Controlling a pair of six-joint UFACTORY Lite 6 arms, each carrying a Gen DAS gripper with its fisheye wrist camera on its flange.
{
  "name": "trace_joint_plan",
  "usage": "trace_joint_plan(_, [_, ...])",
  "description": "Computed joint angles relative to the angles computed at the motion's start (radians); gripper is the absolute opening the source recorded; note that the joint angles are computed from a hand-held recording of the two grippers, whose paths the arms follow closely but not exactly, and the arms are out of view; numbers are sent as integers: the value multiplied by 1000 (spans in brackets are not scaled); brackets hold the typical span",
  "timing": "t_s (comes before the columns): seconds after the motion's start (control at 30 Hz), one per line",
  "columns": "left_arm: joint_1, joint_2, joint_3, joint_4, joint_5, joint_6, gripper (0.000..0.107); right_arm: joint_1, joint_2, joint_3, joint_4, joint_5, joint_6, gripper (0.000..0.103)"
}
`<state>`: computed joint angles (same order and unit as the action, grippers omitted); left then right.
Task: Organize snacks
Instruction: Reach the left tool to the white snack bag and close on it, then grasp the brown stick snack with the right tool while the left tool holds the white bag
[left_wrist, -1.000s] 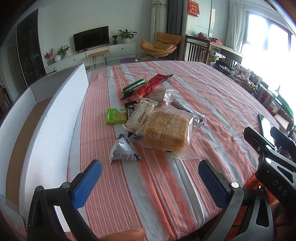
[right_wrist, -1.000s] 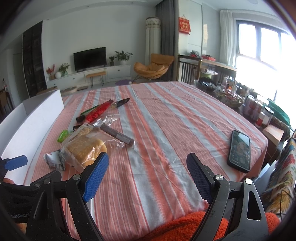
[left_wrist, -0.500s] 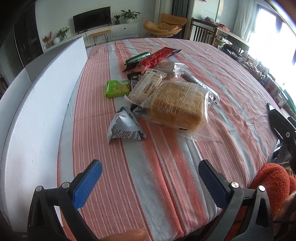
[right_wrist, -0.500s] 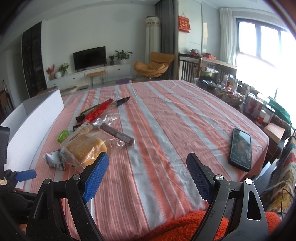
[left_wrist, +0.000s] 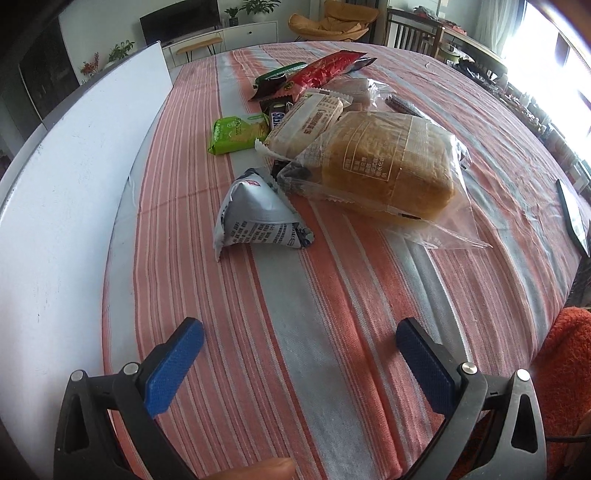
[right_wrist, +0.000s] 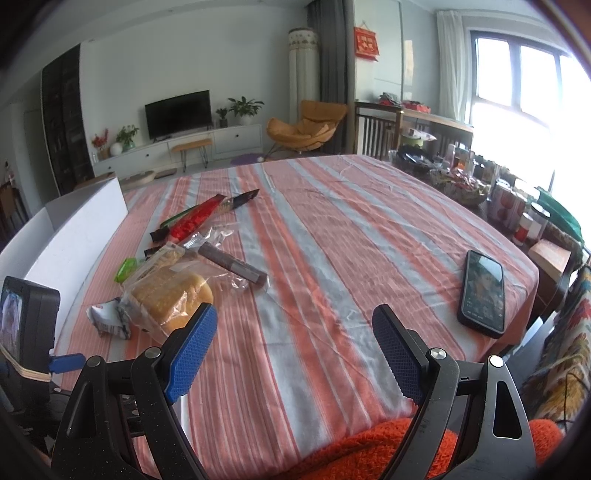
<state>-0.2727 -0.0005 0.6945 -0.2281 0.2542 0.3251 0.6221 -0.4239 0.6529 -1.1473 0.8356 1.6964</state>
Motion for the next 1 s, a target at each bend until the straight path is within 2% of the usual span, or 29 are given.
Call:
trace_joint_plan(0.27, [37, 3, -5, -157, -14, 204, 103, -6, 15, 8, 10, -15, 1, 88])
trace_joint_plan(0.33, [49, 34, 45, -96, 44, 149, 103, -15, 13, 9, 11, -21, -7, 88])
trace_joint_plan(0.37, [68, 56, 79, -122, 82, 173, 103, -18, 12, 9, 11, -22, -10, 88])
trace_joint_plan(0.43, [146, 104, 162, -294, 182, 322, 103, -20, 10, 8, 12, -24, -12, 88])
trace_joint_plan(0.5, [202, 159, 243, -392, 259, 385, 102, -24, 7, 8, 15, -27, -18, 88])
trace_joint_plan(0.6, [209, 234, 348, -418, 278, 405, 101, -18, 9, 7, 20, -29, -14, 88])
trace_joint_plan(0.7, [159, 317, 442, -302, 252, 308, 90, -18, 12, 4, 14, -33, -1, 88])
trace_joint_plan(0.73, [150, 345, 468, -284, 263, 293, 80, -7, 20, 4, 12, -30, 18, 88])
trace_joint_plan(0.83, [109, 321, 438, -199, 190, 251, 56, -26, 4, -16, 33, -65, 31, 88])
trace_joint_plan(0.9, [128, 307, 421, -282, 188, 342, 48, -59, -15, -32, 67, -107, 24, 88])
trace_joint_plan(0.93, [139, 291, 396, -342, 181, 400, 40, -79, -18, -39, 90, -138, 24, 88])
trace_joint_plan(1.0, [160, 272, 374, -405, 181, 468, 40, -146, -40, -55, 170, -217, -36, 88])
